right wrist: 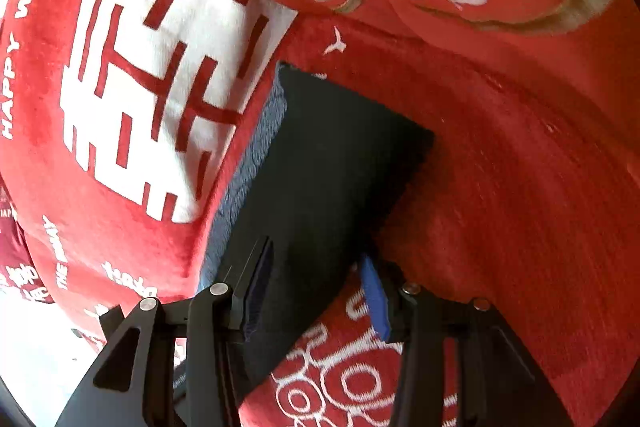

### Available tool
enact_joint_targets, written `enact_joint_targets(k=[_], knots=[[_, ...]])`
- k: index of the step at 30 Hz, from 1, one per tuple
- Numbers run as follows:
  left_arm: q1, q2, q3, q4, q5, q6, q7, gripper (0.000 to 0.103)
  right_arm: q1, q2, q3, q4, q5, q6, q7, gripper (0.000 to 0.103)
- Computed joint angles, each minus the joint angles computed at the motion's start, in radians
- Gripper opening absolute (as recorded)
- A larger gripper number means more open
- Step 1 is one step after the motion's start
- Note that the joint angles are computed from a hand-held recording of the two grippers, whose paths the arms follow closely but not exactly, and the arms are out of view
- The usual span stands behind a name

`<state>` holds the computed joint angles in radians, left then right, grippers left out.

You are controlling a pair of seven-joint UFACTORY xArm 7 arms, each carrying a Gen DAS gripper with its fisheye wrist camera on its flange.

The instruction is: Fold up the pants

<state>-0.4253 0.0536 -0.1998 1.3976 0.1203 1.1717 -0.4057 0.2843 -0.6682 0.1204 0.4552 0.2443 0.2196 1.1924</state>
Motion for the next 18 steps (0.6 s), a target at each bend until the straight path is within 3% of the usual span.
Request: enact_joint_targets(k=[7,11,15,16,18], knots=[[-0.001,0.004,0.001,0.005,0.002,0.008,0.000,0.102,-0.024,0.052,0.006,0.023,-0.029,-0.056,-0.028,0.049],[-0.002,0.005,0.000,0.007,0.002,0.008,-0.002,0.102,-0.065,0.111,0.029,0.079,-0.088,-0.033,-0.062,0.049],[-0.004,0.007,0.000,0.005,0.000,0.002,-0.004,0.102,-0.038,0.155,-0.011,0.127,-0.062,0.003,-0.091,0.049],[-0.004,0.007,0.000,0.004,0.000,-0.001,-0.005,0.102,-0.034,0.158,-0.020,0.138,-0.049,0.028,-0.091,0.046],[-0.004,0.010,0.001,0.005,0.000,-0.003,-0.004,0.102,-0.046,0.160,-0.018,0.166,-0.052,0.106,-0.094,0.022]])
